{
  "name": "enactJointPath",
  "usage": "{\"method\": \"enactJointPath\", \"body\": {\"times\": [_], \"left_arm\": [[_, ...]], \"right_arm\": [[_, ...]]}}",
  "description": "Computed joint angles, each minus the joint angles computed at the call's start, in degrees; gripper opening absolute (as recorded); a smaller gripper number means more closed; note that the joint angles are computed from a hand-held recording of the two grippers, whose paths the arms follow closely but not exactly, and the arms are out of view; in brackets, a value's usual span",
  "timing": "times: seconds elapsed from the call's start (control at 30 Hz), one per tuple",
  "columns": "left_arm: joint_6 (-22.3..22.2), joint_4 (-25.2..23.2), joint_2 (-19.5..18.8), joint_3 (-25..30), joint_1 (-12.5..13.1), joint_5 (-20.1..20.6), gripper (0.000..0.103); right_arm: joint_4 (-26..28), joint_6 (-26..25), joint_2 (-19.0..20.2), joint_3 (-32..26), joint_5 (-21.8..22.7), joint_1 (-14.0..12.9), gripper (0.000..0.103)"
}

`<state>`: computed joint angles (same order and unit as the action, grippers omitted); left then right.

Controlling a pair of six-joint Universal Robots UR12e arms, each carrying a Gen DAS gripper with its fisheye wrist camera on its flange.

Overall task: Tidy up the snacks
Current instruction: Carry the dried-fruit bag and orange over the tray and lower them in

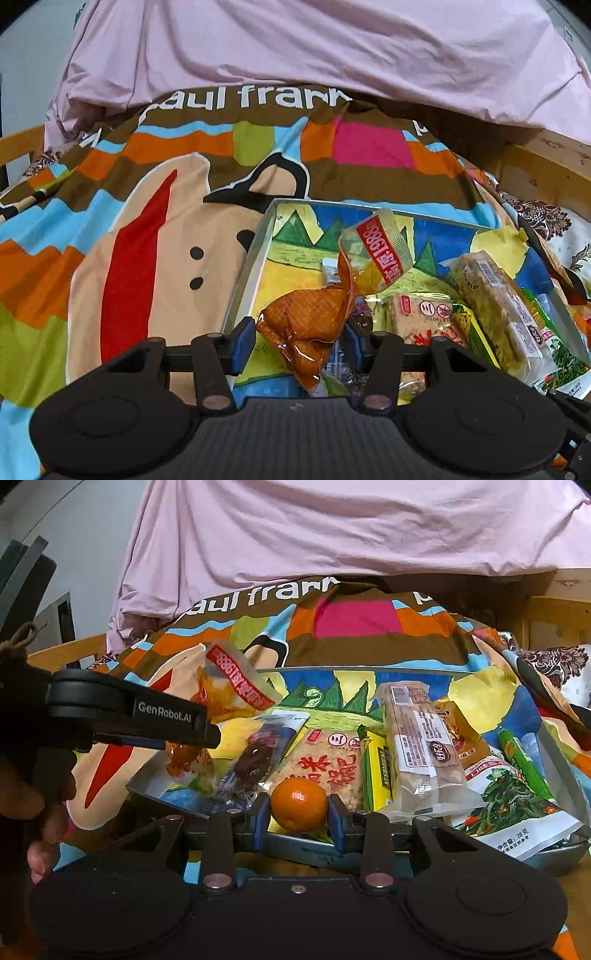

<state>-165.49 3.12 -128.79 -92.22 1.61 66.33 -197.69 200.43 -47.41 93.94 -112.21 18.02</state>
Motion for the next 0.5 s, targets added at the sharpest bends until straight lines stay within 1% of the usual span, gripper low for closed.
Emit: {"method": "enactJointPath", "body": {"times": [0.1,0.2,0.5], "left_arm": [[0.0,-1.0,0.1,0.1,-0.1,0.6,0.054],[-0.8,-1.1,0.1,-0.1,-0.1,0.6,0.054],[-1.2,-1.6,0.1,0.0,-0.1,0.8,0.054]], "right_arm": [[0.1,0.0,0.0,-0.1,0.0,0.0,0.036],[0.1,0.1,0.0,0.0,0.0,0.0,0.036],[0.1,0.0,0.0,0.0,0.0,-0.1,0.036]]}}
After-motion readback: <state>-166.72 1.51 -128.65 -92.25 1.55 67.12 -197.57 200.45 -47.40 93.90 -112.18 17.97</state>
